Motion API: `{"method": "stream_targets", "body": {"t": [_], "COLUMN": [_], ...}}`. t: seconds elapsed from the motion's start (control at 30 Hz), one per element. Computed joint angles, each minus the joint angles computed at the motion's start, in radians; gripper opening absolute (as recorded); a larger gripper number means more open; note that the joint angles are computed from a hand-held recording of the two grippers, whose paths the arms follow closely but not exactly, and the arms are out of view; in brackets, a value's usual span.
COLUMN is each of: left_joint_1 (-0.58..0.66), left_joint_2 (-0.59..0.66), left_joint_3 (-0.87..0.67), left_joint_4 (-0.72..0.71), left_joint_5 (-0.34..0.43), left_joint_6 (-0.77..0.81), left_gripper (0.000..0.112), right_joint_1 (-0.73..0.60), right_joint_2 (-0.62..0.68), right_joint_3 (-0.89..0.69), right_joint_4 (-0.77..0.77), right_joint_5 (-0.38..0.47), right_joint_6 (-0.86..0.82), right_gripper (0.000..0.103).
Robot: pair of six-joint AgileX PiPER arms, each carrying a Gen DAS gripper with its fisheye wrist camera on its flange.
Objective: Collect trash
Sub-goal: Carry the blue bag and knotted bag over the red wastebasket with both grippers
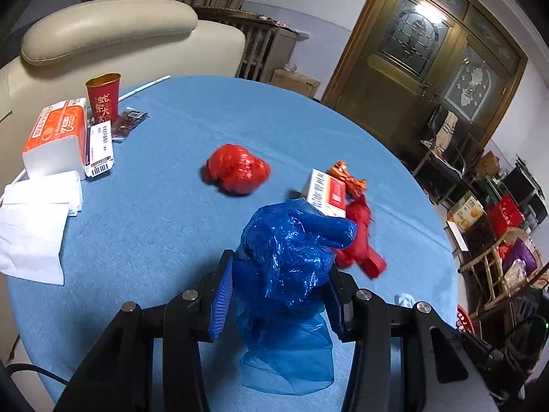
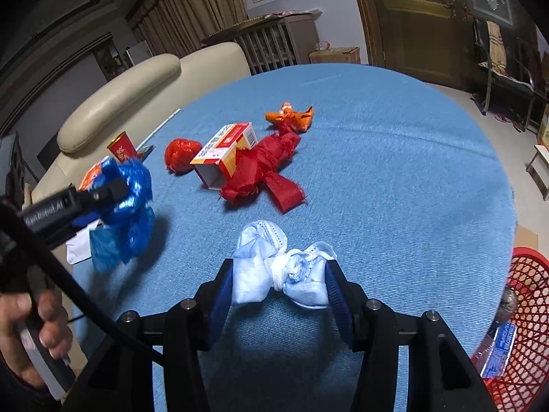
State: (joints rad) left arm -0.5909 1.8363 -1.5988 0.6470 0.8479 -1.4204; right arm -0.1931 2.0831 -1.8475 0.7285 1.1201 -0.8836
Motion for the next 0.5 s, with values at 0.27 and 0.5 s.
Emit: {"method": "stream_targets", "body": {"t": [0.27, 0.5], "left_joint_1": [-0.055, -0.085], "left_joint_2": [0.025, 0.063], "left_joint_3": [-0.068, -0.139], "left_joint_4": [0.008, 0.003], "left_joint_5": [0.029, 0.043], "left_joint_6": [0.034, 0.071], "left_gripper": [0.049, 0.049], "right_joint_1": [-0.036, -0.068], "right_joint_2": [-0.026, -0.031], "right_joint_3": [0.027, 0.028], "right_joint_4": [0.012, 0.02], "right_joint_5": [-0.005, -0.003], "right_joint_6": [-0.008, -0.012], "right_gripper": [0.055, 0.055]}}
